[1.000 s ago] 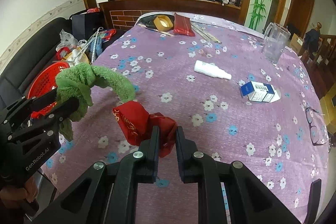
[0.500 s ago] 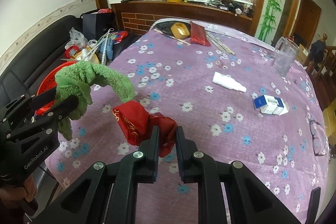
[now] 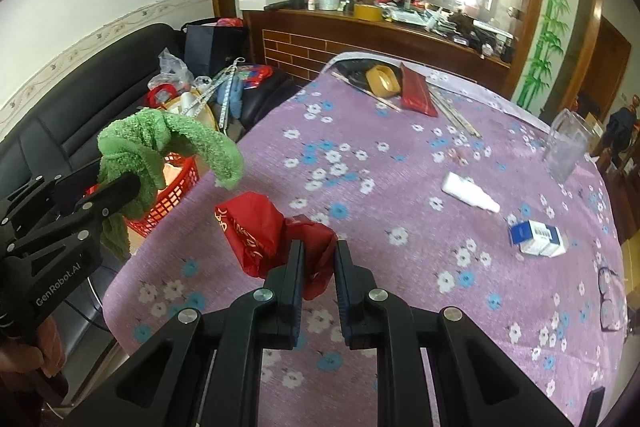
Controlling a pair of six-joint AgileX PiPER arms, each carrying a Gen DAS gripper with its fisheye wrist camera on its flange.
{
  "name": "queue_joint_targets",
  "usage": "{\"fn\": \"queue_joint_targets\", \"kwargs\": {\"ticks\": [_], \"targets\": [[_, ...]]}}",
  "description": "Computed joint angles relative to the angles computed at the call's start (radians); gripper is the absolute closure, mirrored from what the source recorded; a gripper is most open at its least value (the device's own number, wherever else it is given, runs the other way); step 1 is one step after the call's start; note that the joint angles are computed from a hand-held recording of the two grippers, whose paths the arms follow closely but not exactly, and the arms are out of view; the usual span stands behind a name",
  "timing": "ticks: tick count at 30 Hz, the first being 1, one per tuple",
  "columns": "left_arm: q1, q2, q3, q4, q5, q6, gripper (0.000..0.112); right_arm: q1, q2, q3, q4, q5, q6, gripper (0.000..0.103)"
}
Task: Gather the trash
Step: 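Carry the green towel and red cloth in both tools over the red basket, then open both tools over the red basket to drop the towel and cloth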
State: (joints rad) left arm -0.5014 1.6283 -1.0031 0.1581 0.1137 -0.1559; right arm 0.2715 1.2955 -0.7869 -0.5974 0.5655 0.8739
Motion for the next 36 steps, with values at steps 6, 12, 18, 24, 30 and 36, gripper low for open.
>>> {"fn": "queue_joint_targets", "kwargs": {"ticks": [6,12,18,24,30,36], "targets": [[0.088,-0.011,-0.004,-0.183,0.004,0.181,0.069,-0.009,0.066,-0.079,0.099,-0.040,-0.115,0.087],[0.195,0.002,-0.032,-0.254,0.022,0.248,0.069,-0.011,0.140,-0.181,0.228,-0.065,-0.257,0.087],[0.274,0.042,-0.075,-0.239,0.043,0.229,0.069,-0.002,0.245,-0.325,0.378,-0.054,-0.415,0.087],[0.310,0.085,-0.113,-0.203,0.057,0.197,0.069,0.008,0.365,-0.477,0.462,-0.024,-0.500,0.087],[0.308,0.135,-0.164,-0.017,0.070,0.009,0.069,0.009,0.474,-0.607,0.510,0.012,-0.554,0.087],[0.294,0.194,-0.226,0.142,0.083,-0.146,0.069,0.004,0.578,-0.741,0.527,0.061,-0.574,0.087]]}}
